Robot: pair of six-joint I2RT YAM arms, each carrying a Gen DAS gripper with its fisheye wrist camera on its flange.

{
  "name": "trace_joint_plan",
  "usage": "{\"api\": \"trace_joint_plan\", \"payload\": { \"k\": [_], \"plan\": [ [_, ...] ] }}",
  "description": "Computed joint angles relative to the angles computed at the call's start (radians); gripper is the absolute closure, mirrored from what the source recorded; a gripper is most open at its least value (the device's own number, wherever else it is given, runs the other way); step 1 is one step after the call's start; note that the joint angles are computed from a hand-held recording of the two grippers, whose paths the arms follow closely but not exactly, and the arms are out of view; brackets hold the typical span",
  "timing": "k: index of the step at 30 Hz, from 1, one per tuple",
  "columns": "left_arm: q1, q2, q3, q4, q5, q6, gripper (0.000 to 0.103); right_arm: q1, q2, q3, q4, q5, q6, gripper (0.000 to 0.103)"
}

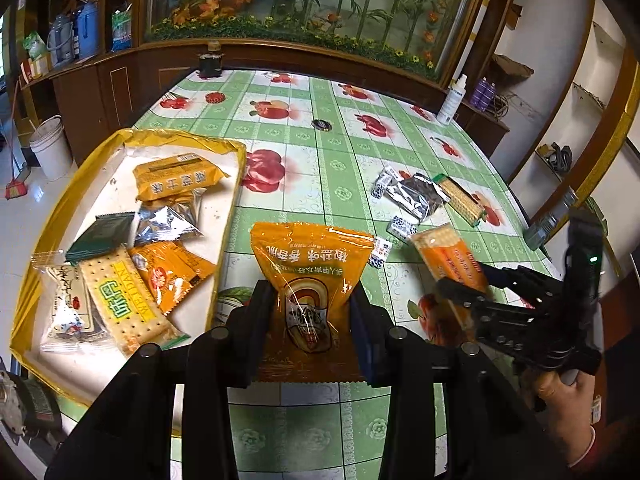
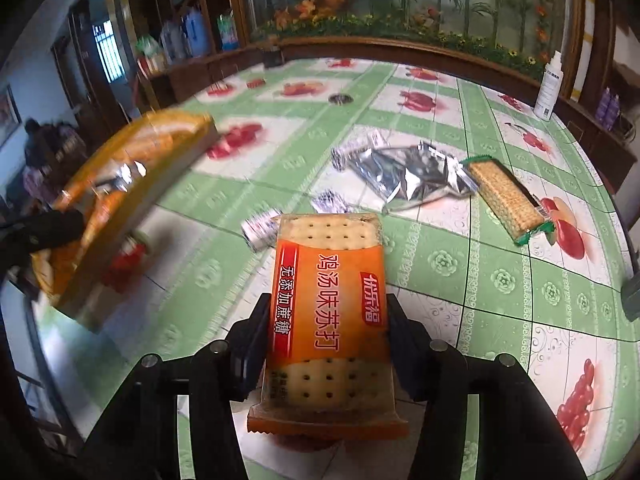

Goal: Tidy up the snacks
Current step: 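Carry the cake and cracker pack to the yellow tray and open both grippers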

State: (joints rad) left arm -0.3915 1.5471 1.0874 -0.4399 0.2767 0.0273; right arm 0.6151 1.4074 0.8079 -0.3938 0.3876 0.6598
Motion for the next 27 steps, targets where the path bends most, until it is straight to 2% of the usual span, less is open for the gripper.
{"api": "trace_joint_plan", "payload": {
  "k": [5,12,18,27],
  "plan": [
    [0.016,-0.027,-0.004,0.006,-0.035,-0.001,0.068,-0.002,-0.072,0.004,0.05,-0.039,-0.019,0.049],
    [0.088,-0.046,-0.014,0.008,-0.071,0.014,0.068,-0.003,-0.012,0.082,0.154,-0.142,-0.067,0.049],
    [0.186,-0.037,-0.012,0.014,-0.069,0.023,0.067,0.0,0.126,0.208,0.245,-0.262,-0.099,0.049],
    [0.288,0.049,0.018,0.035,-0.071,0.019,0.067,0.038,0.436,0.53,0.234,-0.352,-0.163,0.049]
  ]
}}
